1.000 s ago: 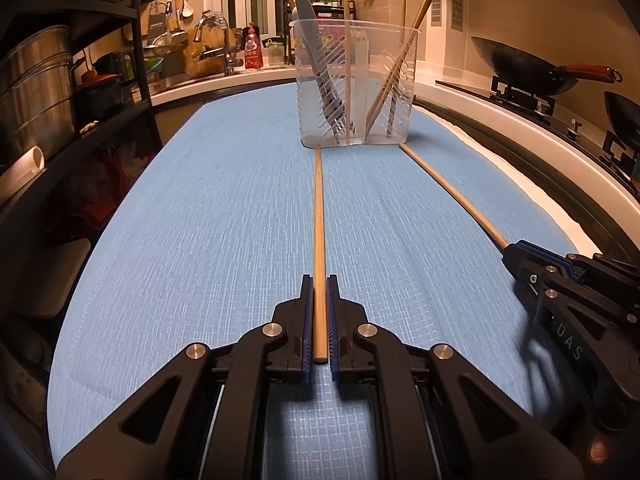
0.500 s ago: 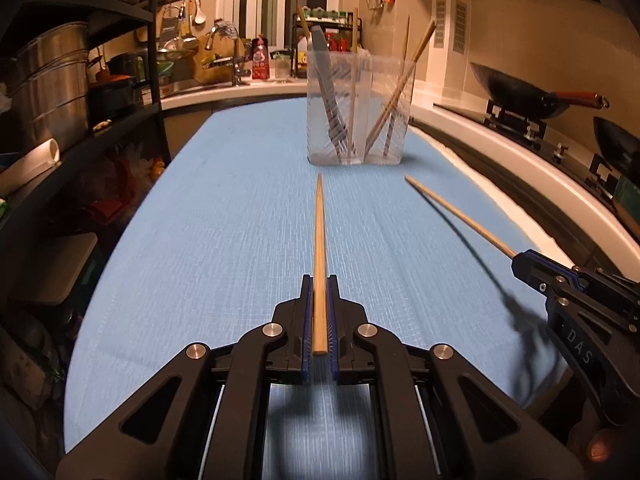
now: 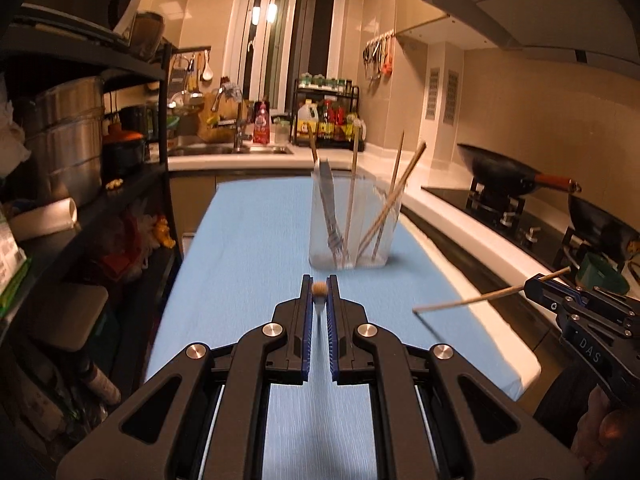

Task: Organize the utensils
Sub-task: 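Lift both held chopsticks upright over the clear container, then open both tools to drop the chopsticks into the container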

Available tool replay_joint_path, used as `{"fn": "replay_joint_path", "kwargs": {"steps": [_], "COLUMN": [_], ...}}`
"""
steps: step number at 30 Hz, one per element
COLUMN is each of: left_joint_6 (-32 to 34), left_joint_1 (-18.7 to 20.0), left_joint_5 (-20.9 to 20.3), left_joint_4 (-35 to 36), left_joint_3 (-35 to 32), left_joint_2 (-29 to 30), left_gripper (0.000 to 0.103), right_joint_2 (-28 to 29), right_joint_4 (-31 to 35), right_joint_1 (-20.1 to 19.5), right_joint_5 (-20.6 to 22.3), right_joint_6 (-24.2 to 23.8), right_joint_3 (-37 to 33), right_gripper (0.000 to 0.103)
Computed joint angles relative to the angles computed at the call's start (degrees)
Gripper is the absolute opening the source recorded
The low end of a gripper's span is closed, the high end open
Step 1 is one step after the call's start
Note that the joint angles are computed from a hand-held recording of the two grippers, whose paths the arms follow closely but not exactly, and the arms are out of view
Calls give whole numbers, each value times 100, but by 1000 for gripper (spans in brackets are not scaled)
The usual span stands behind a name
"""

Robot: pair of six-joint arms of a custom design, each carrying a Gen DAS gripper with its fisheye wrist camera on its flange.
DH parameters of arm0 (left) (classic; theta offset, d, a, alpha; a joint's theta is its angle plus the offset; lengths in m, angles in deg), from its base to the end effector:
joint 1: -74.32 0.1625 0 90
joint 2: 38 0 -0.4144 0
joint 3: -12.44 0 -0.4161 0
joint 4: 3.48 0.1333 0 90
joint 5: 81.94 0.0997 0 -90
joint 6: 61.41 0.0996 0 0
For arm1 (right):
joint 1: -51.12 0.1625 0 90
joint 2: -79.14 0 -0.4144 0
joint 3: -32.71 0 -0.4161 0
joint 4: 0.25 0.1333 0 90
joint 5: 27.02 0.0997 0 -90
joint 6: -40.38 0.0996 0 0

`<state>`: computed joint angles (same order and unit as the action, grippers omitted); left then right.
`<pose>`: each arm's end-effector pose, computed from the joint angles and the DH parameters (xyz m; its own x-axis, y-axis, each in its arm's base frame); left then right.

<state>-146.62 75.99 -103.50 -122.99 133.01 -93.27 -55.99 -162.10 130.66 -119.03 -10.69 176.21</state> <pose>-0.4626 -0.2395 0.0370 -0.7635 0.0084 -0.6458 0.5988 0.3838 -0.7029 0.0820 -0.2709 0.4391 -0.6770 -0.2082 0.7059 -0.7091 0.4411 -0.5501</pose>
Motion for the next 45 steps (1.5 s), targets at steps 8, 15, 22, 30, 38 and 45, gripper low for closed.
{"fn": "replay_joint_path", "kwargs": {"steps": [8,15,22,30,38,45], "left_joint_6": [1283,2327,4190,7206,9490,9121], "left_joint_1": [252,529,893,1332,1822,2170], "left_joint_5": [241,110,126,125,-63,-159], "left_joint_4": [-868,-1657,-3076,-5549,-7492,-7048], "left_joint_3": [-344,-734,-1396,-2574,-3659,-3638], "left_joint_2": [15,98,467,1294,2149,2357], "left_gripper": [7,7,7,7,7,7], "right_joint_2": [801,1467,2303,3309,3895,4074], "right_joint_4": [52,77,-78,-538,-801,-975], "right_joint_1": [919,1421,2025,2456,2172,1879], "right_joint_5": [-582,-857,-998,-1187,-902,-864], "right_joint_6": [359,698,829,667,568,530], "right_joint_3": [-676,-1300,-2055,-2865,-3224,-3047], "right_gripper": [6,6,6,5,5,6]}}
